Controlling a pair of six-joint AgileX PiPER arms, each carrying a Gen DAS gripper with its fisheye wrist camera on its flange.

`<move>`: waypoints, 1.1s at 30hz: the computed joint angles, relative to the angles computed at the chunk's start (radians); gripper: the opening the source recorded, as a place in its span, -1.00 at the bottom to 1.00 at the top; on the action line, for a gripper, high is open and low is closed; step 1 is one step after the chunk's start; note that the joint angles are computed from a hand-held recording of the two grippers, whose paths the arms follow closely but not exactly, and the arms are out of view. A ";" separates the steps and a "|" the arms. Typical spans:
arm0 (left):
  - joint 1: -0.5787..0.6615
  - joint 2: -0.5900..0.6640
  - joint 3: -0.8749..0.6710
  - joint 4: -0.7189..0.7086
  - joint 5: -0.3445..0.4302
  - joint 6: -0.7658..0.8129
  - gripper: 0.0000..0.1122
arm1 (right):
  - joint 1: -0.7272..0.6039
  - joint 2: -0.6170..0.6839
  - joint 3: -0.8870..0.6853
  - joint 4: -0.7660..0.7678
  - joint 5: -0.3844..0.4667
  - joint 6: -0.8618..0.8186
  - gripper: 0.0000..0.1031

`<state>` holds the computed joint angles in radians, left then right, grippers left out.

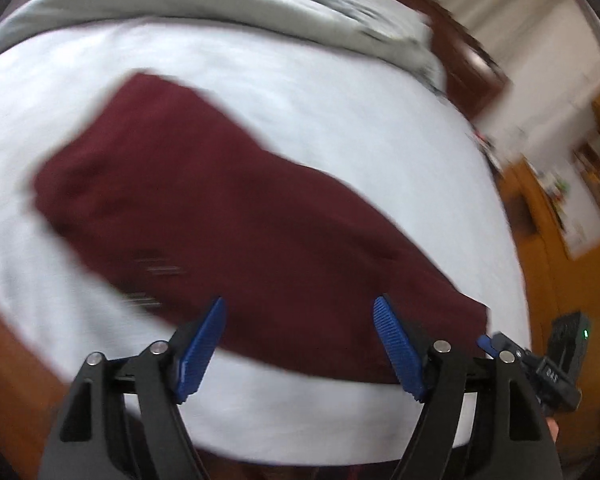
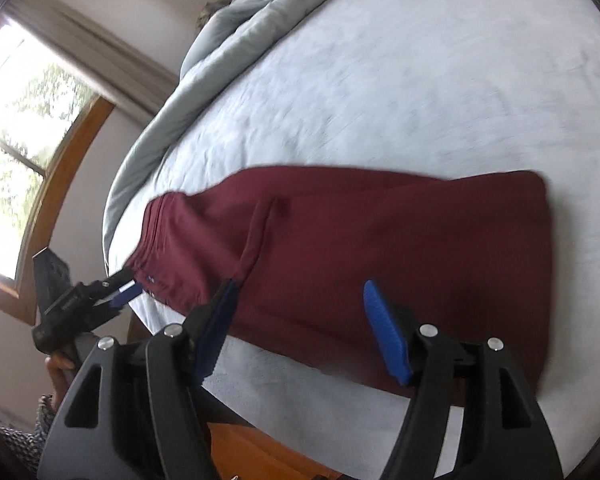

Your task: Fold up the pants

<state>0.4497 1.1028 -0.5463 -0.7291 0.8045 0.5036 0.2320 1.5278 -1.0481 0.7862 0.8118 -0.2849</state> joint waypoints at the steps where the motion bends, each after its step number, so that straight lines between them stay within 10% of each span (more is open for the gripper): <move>1: 0.079 -0.001 0.005 0.002 0.021 0.044 0.37 | 0.020 0.017 -0.011 -0.006 -0.007 0.015 0.28; 7: 0.428 0.188 -0.001 -0.119 0.046 0.316 0.37 | 0.106 0.096 -0.080 -0.152 -0.045 0.157 0.35; 17: 0.486 0.491 -0.080 -0.355 0.039 0.442 0.36 | 0.133 0.138 -0.075 -0.192 -0.072 0.196 0.48; 24: 0.554 0.465 -0.077 -0.516 0.252 0.674 0.10 | 0.162 0.144 -0.081 -0.242 -0.085 0.224 0.54; 29: 0.372 0.540 -0.145 -0.370 -0.046 0.404 0.27 | 0.150 0.141 -0.070 -0.218 -0.087 0.206 0.54; 33: 0.361 0.581 -0.154 -0.415 -0.080 0.361 0.14 | 0.146 0.138 -0.062 -0.205 -0.090 0.192 0.54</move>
